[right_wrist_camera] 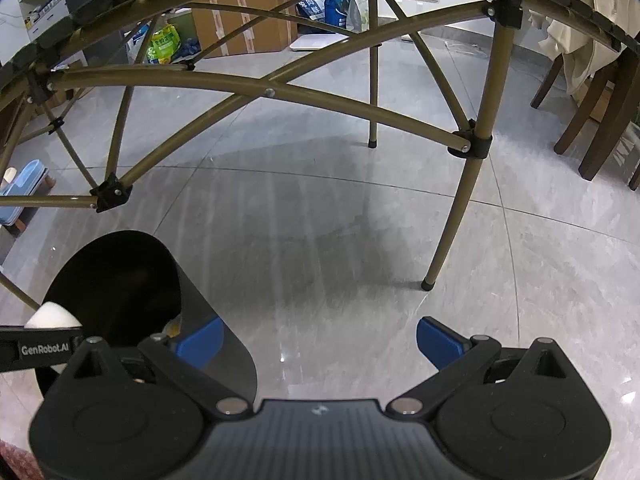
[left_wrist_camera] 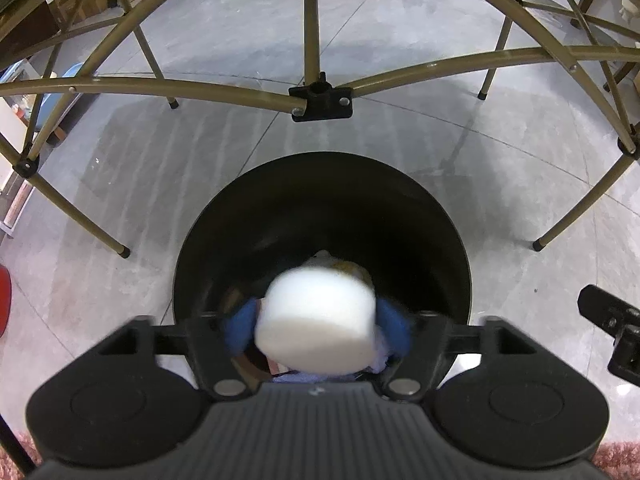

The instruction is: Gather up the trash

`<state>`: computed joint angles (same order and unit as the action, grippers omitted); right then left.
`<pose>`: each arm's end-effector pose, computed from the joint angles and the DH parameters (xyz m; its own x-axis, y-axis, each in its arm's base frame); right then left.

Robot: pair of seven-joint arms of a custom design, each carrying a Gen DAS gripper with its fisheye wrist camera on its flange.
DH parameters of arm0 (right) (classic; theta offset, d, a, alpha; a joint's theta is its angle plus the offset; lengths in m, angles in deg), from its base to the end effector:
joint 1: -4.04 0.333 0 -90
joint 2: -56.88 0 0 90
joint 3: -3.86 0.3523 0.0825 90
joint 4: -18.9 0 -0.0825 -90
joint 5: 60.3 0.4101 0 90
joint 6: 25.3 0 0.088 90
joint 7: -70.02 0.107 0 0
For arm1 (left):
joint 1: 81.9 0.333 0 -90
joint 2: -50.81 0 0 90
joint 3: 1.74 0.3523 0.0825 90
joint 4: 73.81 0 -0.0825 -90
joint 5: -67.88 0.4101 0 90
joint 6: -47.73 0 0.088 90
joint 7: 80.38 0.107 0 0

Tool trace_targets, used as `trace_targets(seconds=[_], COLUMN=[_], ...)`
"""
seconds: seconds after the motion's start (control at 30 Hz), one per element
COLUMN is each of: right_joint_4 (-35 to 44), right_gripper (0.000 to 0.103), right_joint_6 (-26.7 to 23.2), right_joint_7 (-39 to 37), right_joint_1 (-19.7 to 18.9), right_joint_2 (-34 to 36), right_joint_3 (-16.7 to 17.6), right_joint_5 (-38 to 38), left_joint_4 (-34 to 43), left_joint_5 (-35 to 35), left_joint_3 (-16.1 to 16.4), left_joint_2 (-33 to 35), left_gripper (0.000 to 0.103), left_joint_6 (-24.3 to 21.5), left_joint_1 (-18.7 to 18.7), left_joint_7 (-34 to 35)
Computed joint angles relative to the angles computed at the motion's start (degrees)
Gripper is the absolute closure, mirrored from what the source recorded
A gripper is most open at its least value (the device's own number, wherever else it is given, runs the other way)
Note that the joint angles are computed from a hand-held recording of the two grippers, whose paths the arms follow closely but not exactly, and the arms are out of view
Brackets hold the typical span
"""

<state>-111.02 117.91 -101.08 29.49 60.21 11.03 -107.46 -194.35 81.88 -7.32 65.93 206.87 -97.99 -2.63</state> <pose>0.4709 0.3065 0.3676 -0.4833 -0.8724 -0.0729 -0.7255 0.4457 -0.5244 0.5914 -0.2436 0.3530 -0.3455 -0.9365 -0.0595 -0.8480 0.3387 -0.4076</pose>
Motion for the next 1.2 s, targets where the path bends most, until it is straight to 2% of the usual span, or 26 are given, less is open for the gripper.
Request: trace_targets(seconds=[0.03,0.07,0.13,0.47,0.67,0.87,1.0,1.07,1.2], right_joint_4=[0.0,0.0,0.0,-0.1,-0.5,-0.3,0.9,1.6,2.7], right_gripper=[0.000,0.000,0.000,0.000,0.000,0.000,0.000,0.000,0.000], right_joint_6=[0.1,0.2,0.4,0.5,2.4,1.6,0.6,-0.3,-2.1], right_joint_7=[-0.1,-0.2,-0.4,-0.9,-0.9,-1.5,-2.2,-2.6,-3.8], right_joint_1=[0.0,0.0,0.0,0.0,0.0,0.8,1.8,2.5,4.1], right_joint_2=[0.0,0.1,0.1,0.1,-0.8,-3.0,-4.8,-5.8,-8.1], right_joint_3=[0.0,0.0,0.0,0.0,0.0,1.4,2.9,3.9,5.9], right_joint_5=[0.0,0.0,0.0,-0.1,-1.5,-4.3,-6.0,-6.2,-5.2], left_joint_4=[-0.2,-0.5,-0.7,-1.3,-3.8,-9.5,-14.1,-16.4,-19.8], left_joint_5=[-0.3,0.7,3.7,3.7,6.1,3.3,-9.7,-17.8,-26.0], left_joint_3=[-0.1,0.5,1.9,1.1,2.3,0.7,-2.5,-2.1,-0.8], left_joint_2=[-0.1,-0.3,-0.4,-1.0,-3.5,-10.4,-17.0,-20.8,-27.6], left_gripper=[0.002,0.000,0.000,0.000,0.000,0.000,0.000,0.000,0.000], left_joint_6=[0.5,1.4,2.1,2.7,6.3,11.7,14.2,13.9,11.9], left_joint_1=[0.1,-0.4,-1.5,-0.5,-0.4,3.4,6.6,6.2,5.6], left_joint_7=[0.1,-1.0,-3.2,-2.4,-4.2,-1.2,11.5,19.3,27.8])
